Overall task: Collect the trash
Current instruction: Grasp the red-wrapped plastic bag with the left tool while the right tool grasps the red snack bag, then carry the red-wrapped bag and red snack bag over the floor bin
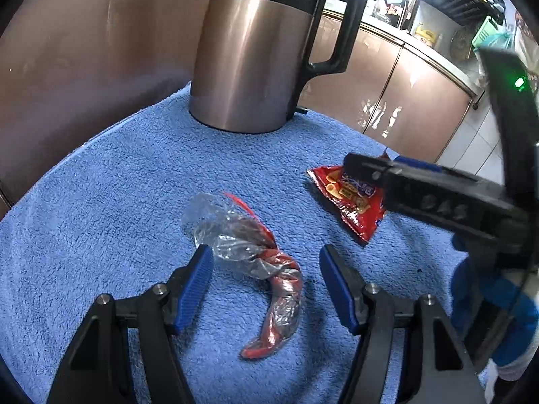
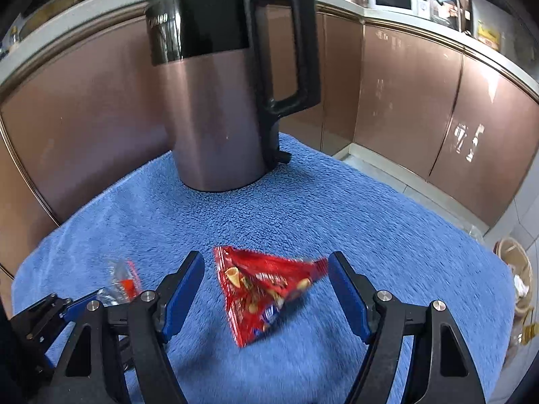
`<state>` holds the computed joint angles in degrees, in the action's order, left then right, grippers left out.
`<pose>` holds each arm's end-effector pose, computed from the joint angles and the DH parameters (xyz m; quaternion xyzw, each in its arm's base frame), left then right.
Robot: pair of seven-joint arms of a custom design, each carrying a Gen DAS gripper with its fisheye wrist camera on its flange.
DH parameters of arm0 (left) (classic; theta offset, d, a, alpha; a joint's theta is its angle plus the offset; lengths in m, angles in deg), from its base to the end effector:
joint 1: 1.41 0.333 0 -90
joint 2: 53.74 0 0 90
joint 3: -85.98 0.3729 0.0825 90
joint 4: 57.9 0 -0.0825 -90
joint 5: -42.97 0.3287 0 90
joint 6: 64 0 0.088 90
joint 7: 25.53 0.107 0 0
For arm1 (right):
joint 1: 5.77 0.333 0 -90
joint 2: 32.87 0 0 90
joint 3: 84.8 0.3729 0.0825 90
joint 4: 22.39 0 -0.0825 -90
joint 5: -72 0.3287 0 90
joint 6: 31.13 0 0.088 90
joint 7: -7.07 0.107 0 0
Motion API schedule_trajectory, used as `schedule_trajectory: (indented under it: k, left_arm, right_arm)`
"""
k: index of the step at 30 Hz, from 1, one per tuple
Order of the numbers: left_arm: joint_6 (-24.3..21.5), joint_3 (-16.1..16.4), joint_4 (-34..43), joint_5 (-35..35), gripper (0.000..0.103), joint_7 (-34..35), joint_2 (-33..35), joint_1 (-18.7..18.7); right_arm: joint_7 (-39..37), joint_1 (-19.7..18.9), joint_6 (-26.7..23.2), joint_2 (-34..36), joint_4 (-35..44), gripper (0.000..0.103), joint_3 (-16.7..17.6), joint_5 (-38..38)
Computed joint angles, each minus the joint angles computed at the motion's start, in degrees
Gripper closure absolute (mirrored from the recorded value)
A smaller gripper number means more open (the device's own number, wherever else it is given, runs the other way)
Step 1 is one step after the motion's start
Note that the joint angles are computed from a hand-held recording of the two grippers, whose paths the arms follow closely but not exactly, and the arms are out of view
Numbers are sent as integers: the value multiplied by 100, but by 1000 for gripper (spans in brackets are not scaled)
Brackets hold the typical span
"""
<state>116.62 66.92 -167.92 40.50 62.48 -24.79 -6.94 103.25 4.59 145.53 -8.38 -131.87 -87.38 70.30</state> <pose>0.6223 -0.2370 0.4180 -0.5694 0.7327 -0.3497 0.1287 0.6536 0.0967 0.4505 -0.6806 0.6357 -0.2354 0.2780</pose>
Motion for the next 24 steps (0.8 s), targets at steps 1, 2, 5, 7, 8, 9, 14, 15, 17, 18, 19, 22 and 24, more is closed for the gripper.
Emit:
schedule_trajectory:
  k: [1,2,5,7,8,9,14,15,17,18,19,22,24]
  left_arm:
    - [-39,-7,19,1,46,1,11,8]
    - [-124,2,54,6,49,2,28,-1]
    - [-321,105,184,10,59,-7,81,-106]
    - [-325,31,200,-18,63,54,107,-51]
    - [-322,29,201,-32,64,64,110,-48]
    - [-307,-8,191,-52,66,90,117,-11]
    - [-285,-361,179,-251,81,248,175,298]
    - [-275,-329,176,-262,82,243,169,272]
    - [-276,-205,169,-249,82,208,137,152]
    - [-255,-199,115,-256,82,207,99,153]
    - [-255,-208,114,-262,83,212,100,162]
    - [-239,-251,95,-292,83,227,103,208]
    - [-226,-228,68,-291,83,221,83,190]
  right_arm:
    - [-35,-31,15,49,24,30,31,1]
    - [-85,-101,19,94,52,30,114,34]
    - [-210,-261,-60,204,124,44,278,146]
    - [-289,-329,-180,272,191,56,346,203]
    - [-329,-355,-202,284,186,61,373,230]
    - [-348,-351,-199,292,165,68,361,244]
    - [-637,-627,33,253,-14,79,696,483]
    - [-650,-608,53,230,-46,80,682,499]
    - [-685,-621,132,191,-135,83,716,555]
    - [-696,-641,183,147,-206,85,744,589]
    - [-711,-686,238,91,-290,85,801,634]
    - [-720,-712,395,-136,-595,85,857,708]
    - [-697,-671,514,-333,-832,85,824,717]
